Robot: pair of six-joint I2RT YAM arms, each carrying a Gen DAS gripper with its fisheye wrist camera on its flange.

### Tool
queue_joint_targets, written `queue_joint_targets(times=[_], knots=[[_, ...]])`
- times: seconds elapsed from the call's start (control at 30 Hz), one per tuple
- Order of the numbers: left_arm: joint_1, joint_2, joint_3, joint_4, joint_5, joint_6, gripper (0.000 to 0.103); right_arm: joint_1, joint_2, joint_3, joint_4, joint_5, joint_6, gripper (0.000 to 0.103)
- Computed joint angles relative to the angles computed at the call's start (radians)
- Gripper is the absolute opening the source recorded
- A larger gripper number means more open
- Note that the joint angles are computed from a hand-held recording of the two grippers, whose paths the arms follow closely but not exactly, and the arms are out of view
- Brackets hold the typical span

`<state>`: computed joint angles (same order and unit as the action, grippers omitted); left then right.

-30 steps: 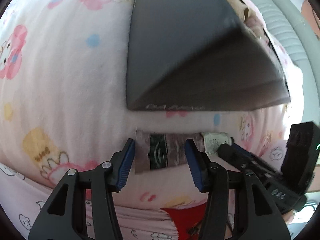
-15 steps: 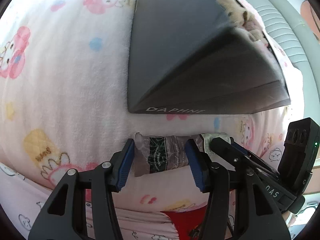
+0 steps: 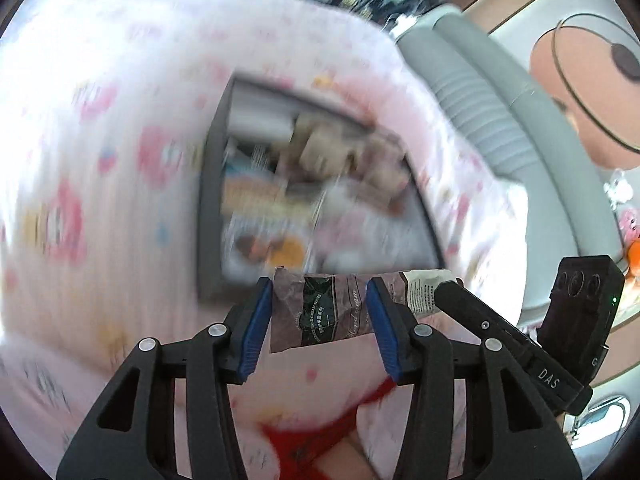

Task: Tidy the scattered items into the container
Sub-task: 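Lift the tube with both grippers and carry it over the box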

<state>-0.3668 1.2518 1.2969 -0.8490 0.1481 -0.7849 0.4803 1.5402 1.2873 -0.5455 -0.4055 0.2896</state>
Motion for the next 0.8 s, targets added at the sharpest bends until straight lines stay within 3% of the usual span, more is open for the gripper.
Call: queue_joint_targets(times=[0.03,0.07,0.17,0.27,0.5,0.8], knots=[[0.008,0.054,0.03,0.031,-0.001,0.006,0.048,-0.094,0.011,0.114,-0.157,-0.031,-0.082,0.049],[0.018,0.111,0.068,0.054,-0.006,0.015,0.048,-0.138,0.071,0.178,-0.146,-0.096,-0.127,0.049],[0.047,0.248,0.182,0.067,0.004,0.041,0.048,-0.164,0.276,0.478,-0.279,-0.076,-0.18,0.049],[0.078,0.38,0.236,0.107,0.056,0.044,0.048,-0.194,0.445,0.656,-0.356,-0.061,-0.214,0.049],[0.082,0.572,0.326,0.119,0.095,0.049,0.048,-0.246,0.624,0.837,-0.459,-0.044,-0.207,0.049],[0.073,0.623,0.334,0.138,0.067,0.039,0.048,-0.23,0.717,0.876,-0.441,-0.036,-0.197,0.049]])
